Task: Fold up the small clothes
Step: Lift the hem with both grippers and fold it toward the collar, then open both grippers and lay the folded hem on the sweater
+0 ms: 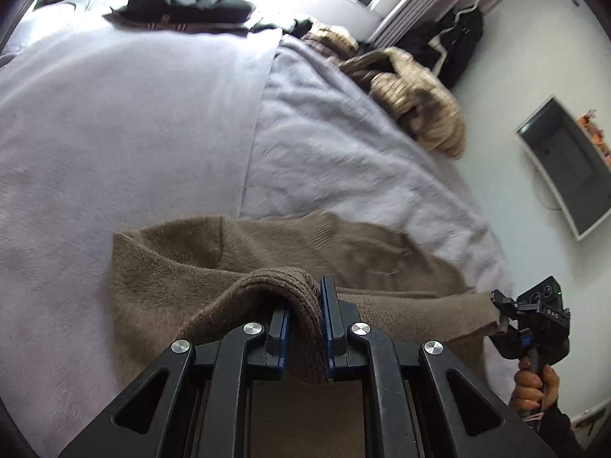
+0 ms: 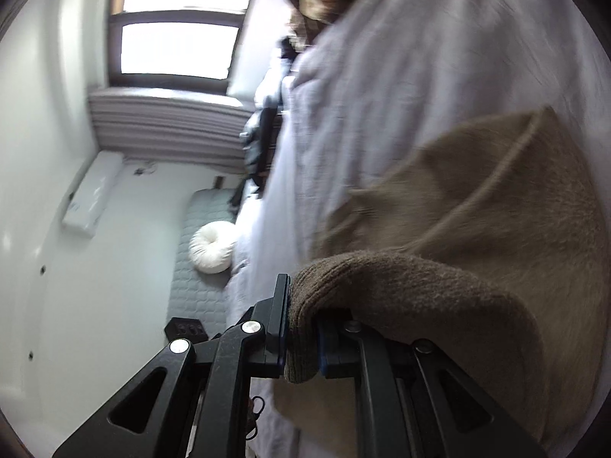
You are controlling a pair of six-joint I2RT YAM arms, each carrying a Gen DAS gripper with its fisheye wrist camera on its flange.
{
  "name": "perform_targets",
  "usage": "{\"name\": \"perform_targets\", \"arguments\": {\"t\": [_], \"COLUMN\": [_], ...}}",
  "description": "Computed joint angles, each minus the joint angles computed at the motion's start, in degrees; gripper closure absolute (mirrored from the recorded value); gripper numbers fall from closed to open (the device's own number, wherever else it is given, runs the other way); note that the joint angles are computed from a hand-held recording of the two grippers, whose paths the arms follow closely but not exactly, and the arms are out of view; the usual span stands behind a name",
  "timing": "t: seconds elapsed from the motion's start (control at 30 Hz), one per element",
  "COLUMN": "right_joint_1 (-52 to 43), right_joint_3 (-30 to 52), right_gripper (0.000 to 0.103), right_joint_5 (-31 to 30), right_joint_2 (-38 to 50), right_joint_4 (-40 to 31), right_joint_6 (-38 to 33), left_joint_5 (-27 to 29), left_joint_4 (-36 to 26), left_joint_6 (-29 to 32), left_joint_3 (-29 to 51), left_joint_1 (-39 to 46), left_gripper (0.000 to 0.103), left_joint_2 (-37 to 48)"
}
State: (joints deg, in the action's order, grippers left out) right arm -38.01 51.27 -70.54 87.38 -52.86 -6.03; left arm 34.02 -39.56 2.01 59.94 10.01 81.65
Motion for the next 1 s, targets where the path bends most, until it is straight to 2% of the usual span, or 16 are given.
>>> {"name": "perform_targets", "arguments": {"t": [0.1,0.2,0.27,0.33,0.37,0.4,0.43,0.5,0.57,0.6,0.67,0.73,0.8,0.83,0.9,1.0], "right_joint_1": [0.65,0.29,0.24,0.00,-0.33,-0.74,-0.71,-0.48,1.27,2.45,5.16,7.87,9.45,9.11,5.07,-1.60], "right_joint_3": [-2.11,-2.68,-2.78,-3.60,-4.24,-4.73,-5.44,-3.83,-1.21,-0.02,2.44,3.13,3.27,2.96,1.35,1.00], "right_gripper": [0.088,0.086,0.080,0.065,0.058,0.048,0.048,0.048,0.054,0.061,0.062,0.062,0.062,0.066,0.072,0.068], "right_joint_5": [-0.13,-2.70,-3.58,-3.82,-3.84,-4.48,-4.90,-4.13,-2.02,-0.73,3.87,8.96,17.39,22.04,21.77,22.37], "right_joint_2": [3.21,5.39,5.78,4.61,3.52,2.69,1.19,-0.35,-2.04,-2.67,-3.19,-2.96,-2.69,-2.40,-2.62,-4.84], "right_joint_4": [9.73,15.60,19.30,24.80,28.00,30.70,33.52,30.02,24.37,21.75,16.00,15.35,15.10,15.07,15.83,12.83], "right_joint_6": [8.54,15.04,19.51,24.56,27.49,30.14,33.37,30.76,24.97,22.22,16.22,14.83,14.06,13.81,13.44,10.97], "left_joint_5": [-3.18,-2.71,-1.72,-3.52,-4.32,-4.35,-3.63,-3.01,-1.98,-1.69,-2.58,-5.33,-10.14,-12.18,-11.05,-11.18], "left_joint_4": [4.30,3.42,2.52,3.59,5.29,6.95,6.39,4.46,3.17,2.82,3.14,4.61,7.02,7.19,5.94,2.75], "left_joint_6": [-1.70,-2.04,-1.82,-3.15,-3.76,-3.71,-2.91,-1.50,0.08,0.86,0.94,-0.45,-1.59,-1.39,0.91,4.95], "left_joint_3": [-1.32,0.18,0.99,0.44,-0.82,-1.81,-1.34,-0.06,0.87,1.00,0.77,-0.42,-2.37,-2.77,-3.80,-4.50], "left_joint_1": [-1.86,-1.68,-0.95,-0.82,-0.22,0.37,0.76,1.19,0.92,0.17,-2.01,-4.48,-6.49,-6.81,-4.80,-0.81], "left_gripper": [0.087,0.085,0.071,0.022,0.017,0.017,0.017,0.017,0.017,0.017,0.017,0.017,0.017,0.017,0.017,0.017], "left_joint_2": [2.73,5.03,5.29,2.81,0.15,-2.58,-3.01,-4.01,-3.92,-3.72,-3.06,-1.74,-0.20,0.52,0.06,-3.56]}}
